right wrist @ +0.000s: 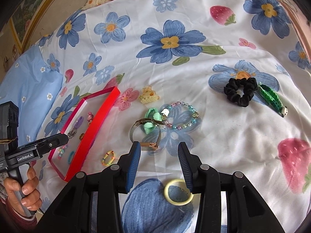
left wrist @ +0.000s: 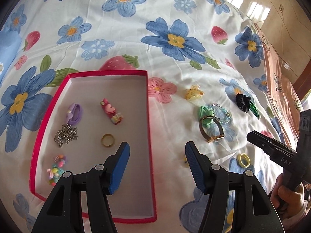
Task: Organize jewelry
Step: 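Withdraw both tools from the box toward the remaining jewelry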
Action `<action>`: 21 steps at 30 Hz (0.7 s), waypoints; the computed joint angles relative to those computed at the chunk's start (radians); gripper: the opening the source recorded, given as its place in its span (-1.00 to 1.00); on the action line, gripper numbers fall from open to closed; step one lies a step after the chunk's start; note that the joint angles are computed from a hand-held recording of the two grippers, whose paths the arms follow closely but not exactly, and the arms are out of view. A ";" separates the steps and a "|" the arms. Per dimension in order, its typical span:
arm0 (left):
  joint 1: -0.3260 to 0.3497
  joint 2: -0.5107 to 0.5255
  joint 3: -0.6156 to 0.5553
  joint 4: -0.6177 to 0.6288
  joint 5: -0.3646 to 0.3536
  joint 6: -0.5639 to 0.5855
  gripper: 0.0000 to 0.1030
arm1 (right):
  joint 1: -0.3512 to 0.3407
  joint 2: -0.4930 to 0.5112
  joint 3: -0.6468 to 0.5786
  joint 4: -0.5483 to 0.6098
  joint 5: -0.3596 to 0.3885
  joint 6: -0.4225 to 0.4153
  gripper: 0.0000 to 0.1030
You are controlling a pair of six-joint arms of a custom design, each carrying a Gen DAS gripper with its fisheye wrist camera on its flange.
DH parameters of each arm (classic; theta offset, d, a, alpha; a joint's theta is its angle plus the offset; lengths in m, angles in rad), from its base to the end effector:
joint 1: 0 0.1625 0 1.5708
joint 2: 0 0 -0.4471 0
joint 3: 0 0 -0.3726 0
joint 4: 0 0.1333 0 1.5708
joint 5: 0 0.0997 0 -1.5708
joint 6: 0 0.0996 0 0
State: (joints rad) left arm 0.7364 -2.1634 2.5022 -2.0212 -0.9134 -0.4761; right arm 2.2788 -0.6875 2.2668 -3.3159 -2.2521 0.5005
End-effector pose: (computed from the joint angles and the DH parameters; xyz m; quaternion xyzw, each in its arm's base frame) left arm -0.0249 -0.2846 0.3423 0.1507 0.9331 -0.2383 0.2234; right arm 0.3485 -0.2986 0.0138 0.0698 -0.9371 0.2534 0.2297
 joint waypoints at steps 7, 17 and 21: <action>0.020 0.143 0.018 -0.157 -0.029 0.070 0.13 | -0.032 -0.012 0.018 -0.021 -0.013 -0.015 -0.19; 0.114 0.431 0.001 -0.411 -0.095 0.190 -0.02 | -0.118 -0.001 0.005 -0.034 -0.016 -0.078 -0.21; 0.159 0.535 -0.018 -0.489 -0.119 0.237 -0.09 | -0.151 0.016 -0.015 -0.030 -0.008 -0.107 -0.21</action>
State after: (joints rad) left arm 0.8957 -1.6288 2.4840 -2.5104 -1.0325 -0.2395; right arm 2.1280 -0.6716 2.2518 -3.3462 -2.2599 0.3932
